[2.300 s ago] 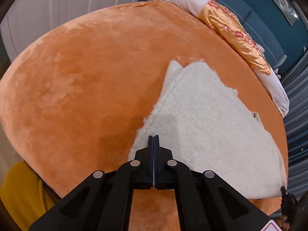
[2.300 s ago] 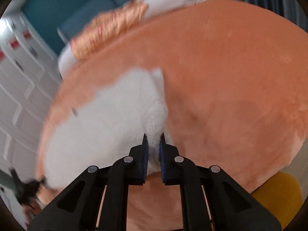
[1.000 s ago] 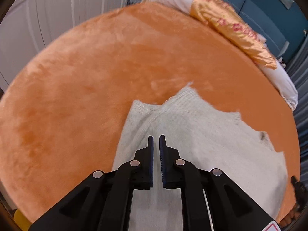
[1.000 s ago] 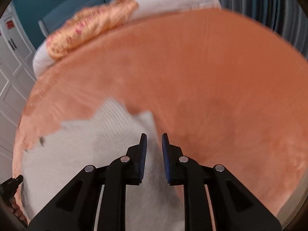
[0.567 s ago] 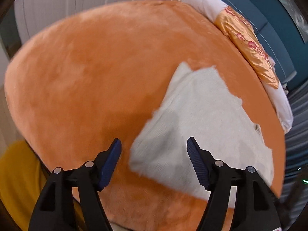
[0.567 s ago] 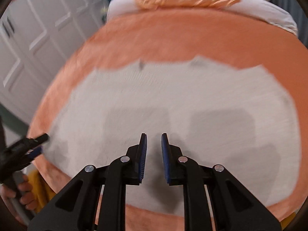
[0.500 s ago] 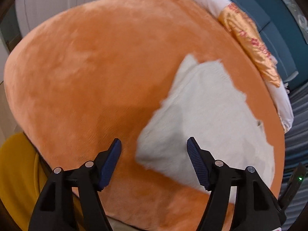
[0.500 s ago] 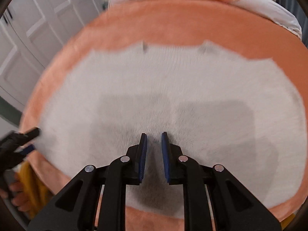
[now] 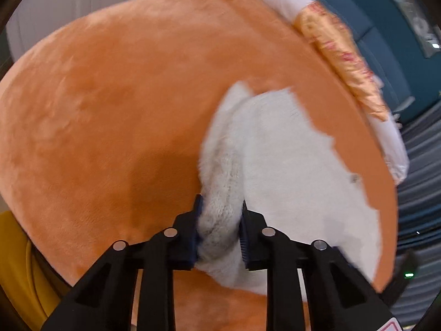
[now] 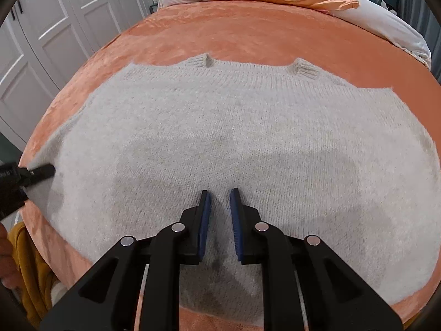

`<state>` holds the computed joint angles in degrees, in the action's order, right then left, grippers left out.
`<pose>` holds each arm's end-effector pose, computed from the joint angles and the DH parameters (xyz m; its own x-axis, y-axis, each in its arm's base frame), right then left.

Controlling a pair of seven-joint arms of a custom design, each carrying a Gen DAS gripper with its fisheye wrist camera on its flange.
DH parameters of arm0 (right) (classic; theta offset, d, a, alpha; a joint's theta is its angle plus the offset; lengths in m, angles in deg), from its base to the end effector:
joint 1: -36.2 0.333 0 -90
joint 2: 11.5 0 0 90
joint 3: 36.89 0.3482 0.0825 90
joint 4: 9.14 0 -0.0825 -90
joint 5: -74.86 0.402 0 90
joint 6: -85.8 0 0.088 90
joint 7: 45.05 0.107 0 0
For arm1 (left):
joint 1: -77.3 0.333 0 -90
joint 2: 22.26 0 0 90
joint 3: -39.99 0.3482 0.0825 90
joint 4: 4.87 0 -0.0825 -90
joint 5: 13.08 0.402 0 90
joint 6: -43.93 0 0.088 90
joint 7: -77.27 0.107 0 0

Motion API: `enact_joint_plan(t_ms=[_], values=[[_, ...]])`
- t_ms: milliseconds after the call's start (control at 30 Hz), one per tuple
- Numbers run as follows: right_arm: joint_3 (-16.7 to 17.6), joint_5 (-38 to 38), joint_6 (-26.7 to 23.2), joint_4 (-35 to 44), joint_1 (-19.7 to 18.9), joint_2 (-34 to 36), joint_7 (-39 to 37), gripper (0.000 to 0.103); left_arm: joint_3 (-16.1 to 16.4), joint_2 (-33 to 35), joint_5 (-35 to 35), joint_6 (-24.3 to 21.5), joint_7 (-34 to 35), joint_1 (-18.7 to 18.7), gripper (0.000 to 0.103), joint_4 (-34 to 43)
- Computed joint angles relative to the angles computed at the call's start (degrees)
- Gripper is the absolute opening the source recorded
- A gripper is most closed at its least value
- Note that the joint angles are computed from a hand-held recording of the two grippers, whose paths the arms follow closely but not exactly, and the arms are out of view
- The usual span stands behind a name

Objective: Fold small clothes

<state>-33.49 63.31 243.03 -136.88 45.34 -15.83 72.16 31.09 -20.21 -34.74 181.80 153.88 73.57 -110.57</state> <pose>0.5538 0.1320 0.4933 -0.0631 -0.9935 -0.0944 -0.8226 0.1053 -0.5587 0.6172 -0.1393 0.5864 0.1153 -0.8848 0.4514 -0.8861 -0.2970 -0.3559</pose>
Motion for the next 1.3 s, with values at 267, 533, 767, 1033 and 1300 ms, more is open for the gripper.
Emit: enact_joint_plan(t_ms=[267,533,767,1033,1300], values=[[-3.48,24.98,1.81,-7.33,2.14,-9.84,-11.96,0.027,-3.48,-0.22,-2.18,3.01,10.12,-4.96,0.015,9.41],[-2.73,26.18,-0.38,-23.28,-5.97,-29.67,-13.32,0.031,-10.36,10.40,2.12,0.61,15.14,-14.57,0.015,24.76],[-3.06,24.89,-6.87,-31.14,-14.23,-42.39,-9.96,0.031,-11.55,22.17,14.13,-8.65,9.23,-23.42,0.014,33.90],[-4.69,26.51,-6.88,-32.47,-17.79,-44.83,-8.46,0.037,-12.32,18.38,15.81,-5.39,9.13,-22.04,0.030,25.53],[-9.69,32.98,1.70,-26.43,-11.65,-37.72,-14.47,0.069,-9.07,0.68,13.27,3.10,12.63,-16.39,0.074,3.70]])
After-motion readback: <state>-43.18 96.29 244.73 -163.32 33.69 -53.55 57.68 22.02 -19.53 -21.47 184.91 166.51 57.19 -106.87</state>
